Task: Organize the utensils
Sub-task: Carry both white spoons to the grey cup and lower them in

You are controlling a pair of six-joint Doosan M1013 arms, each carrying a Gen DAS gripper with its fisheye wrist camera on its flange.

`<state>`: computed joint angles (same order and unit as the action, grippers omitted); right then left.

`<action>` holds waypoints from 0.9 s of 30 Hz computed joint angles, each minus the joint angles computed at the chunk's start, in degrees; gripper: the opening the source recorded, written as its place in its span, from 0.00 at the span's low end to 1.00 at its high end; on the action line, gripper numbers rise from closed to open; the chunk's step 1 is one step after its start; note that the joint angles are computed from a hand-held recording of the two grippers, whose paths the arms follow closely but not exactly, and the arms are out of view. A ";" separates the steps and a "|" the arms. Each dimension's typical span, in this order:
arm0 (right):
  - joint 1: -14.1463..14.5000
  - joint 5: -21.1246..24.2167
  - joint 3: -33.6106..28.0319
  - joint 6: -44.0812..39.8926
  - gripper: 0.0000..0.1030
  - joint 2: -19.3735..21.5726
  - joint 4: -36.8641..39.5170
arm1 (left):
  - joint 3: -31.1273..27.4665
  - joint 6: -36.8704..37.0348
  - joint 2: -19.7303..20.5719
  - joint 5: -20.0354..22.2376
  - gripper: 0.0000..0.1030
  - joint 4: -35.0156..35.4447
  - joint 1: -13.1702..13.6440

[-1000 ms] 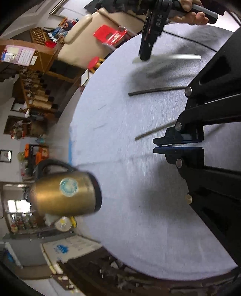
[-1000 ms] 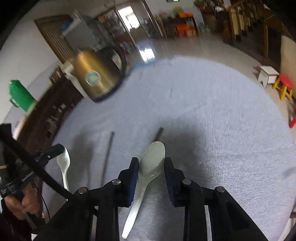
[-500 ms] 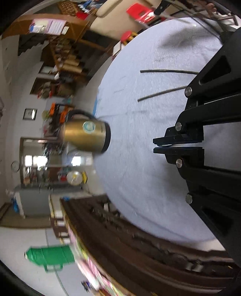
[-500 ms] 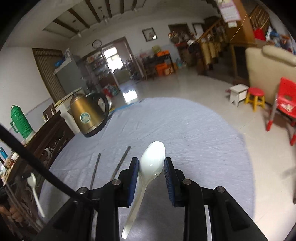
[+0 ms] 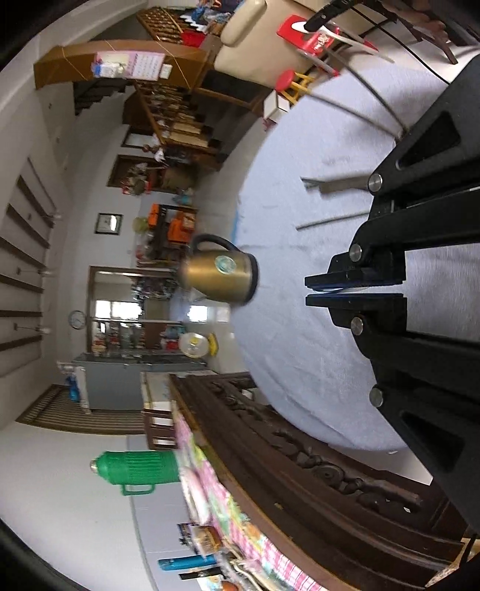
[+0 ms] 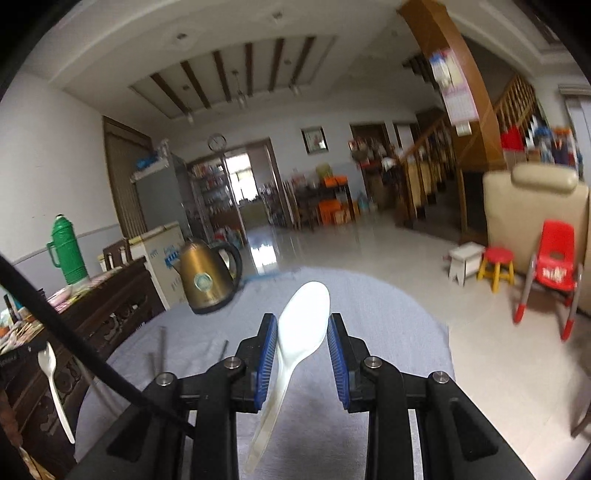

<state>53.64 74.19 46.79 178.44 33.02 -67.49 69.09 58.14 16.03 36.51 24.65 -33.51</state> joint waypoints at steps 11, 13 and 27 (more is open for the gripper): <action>3.47 -2.43 -12.42 -10.11 0.29 8.59 -11.69 | 6.80 -23.91 -3.15 -9.88 0.03 25.34 -3.77; 3.34 -3.57 -14.66 -12.26 0.29 10.14 -11.23 | 7.83 -27.96 -3.32 -11.36 0.03 28.66 -4.04; 2.06 -5.92 -20.95 -17.02 0.30 16.06 -7.35 | 9.53 -40.85 -1.36 -13.36 0.03 41.82 -5.24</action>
<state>55.70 68.27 25.84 161.42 49.08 -74.84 78.62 17.29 14.67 23.15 66.47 -38.75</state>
